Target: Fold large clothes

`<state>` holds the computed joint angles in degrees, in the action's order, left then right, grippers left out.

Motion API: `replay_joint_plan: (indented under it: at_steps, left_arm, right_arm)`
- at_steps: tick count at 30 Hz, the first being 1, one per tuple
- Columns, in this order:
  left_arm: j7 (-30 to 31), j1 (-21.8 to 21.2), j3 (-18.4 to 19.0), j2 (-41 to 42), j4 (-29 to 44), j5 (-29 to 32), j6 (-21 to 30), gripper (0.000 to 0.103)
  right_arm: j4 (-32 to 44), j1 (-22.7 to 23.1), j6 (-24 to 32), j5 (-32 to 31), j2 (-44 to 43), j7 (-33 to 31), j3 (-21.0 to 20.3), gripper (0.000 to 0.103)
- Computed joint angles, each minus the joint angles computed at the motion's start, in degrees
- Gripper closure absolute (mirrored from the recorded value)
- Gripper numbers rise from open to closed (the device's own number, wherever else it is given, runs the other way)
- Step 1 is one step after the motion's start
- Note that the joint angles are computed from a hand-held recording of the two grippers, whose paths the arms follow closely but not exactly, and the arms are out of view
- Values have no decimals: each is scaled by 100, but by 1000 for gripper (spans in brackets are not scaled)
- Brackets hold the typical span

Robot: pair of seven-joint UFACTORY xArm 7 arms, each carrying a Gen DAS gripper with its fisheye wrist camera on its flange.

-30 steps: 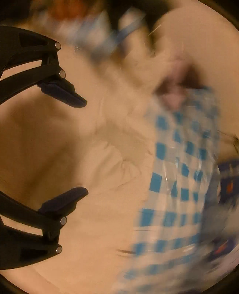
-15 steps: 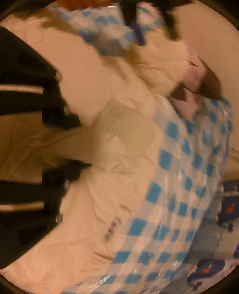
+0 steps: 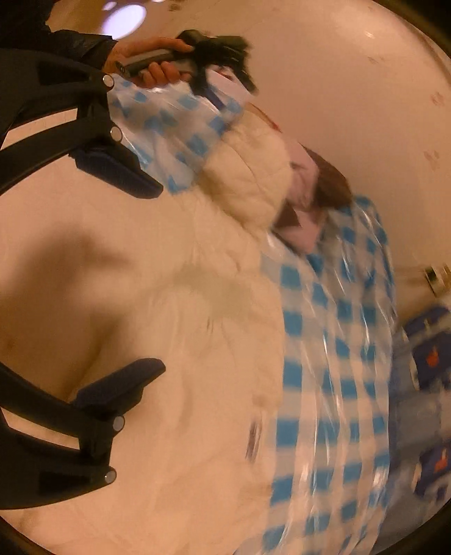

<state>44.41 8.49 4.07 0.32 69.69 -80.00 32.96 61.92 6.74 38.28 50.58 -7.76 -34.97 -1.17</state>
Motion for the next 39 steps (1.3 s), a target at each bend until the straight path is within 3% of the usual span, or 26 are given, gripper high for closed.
replay_joint_plan:
  at_steps: [3, 7, 9, 15, 17, 18, 20, 21, 24, 27, 31, 37, 39]
  left_arm:
    - [-183, 266, 149, 384, 296, -175, 524, 8]
    - [-537, 523, -52, 1143, 909, -7, 805, 8]
    - [-901, 560, -194, 1381, 1108, 179, 615, 8]
    - [-560, 732, -631, 1806, 1533, -483, 228, 8]
    - [-601, 704, -707, 1903, 1684, -474, 102, 43]
    - [-803, 727, -708, 1989, 1810, -256, 280, 82]
    - [-866, 707, -781, 1981, 1862, -67, 178, 90]
    - [-695, 610, -813, 1835, 1765, 30, -138, 91]
    - [-342, 516, -897, 1424, 1542, -118, -432, 92]
    - [-183, 301, -886, 1096, 1596, -57, -377, 93]
    - [-41, -325, -1036, 796, 1868, 437, -416, 93]
    - [69, -1653, -1620, 969, 2083, 1139, -756, 93]
    - [-245, -2152, -1827, 1371, 2287, 1678, -921, 93]
  right_arm:
    - [-324, -162, -6, 617, -56, -11, -237, 13]
    - [-689, -284, -43, 1258, 1, -318, -311, 13]
    - [-723, -305, -124, 1361, 40, -445, -247, 13]
    - [-740, -360, -167, 1695, 156, -747, -183, 13]
    - [-787, -396, -132, 1904, 154, -912, -189, 13]
    - [-813, -417, -111, 1963, 133, -961, -191, 13]
    - [-829, -441, -91, 2003, 118, -985, -178, 13]
    - [-829, -454, -66, 2005, 114, -973, -177, 13]
    - [-779, -514, 151, 2079, 107, -901, -229, 13]
    - [-719, -698, 741, 2662, 4, -890, -455, 13]
    - [-623, -1023, 1223, 2664, -179, -627, -682, 13]
    - [-780, -1551, 1721, 2301, -579, -364, -1163, 13]
    - [-973, -1704, 1823, 2425, -724, -427, -1354, 13]
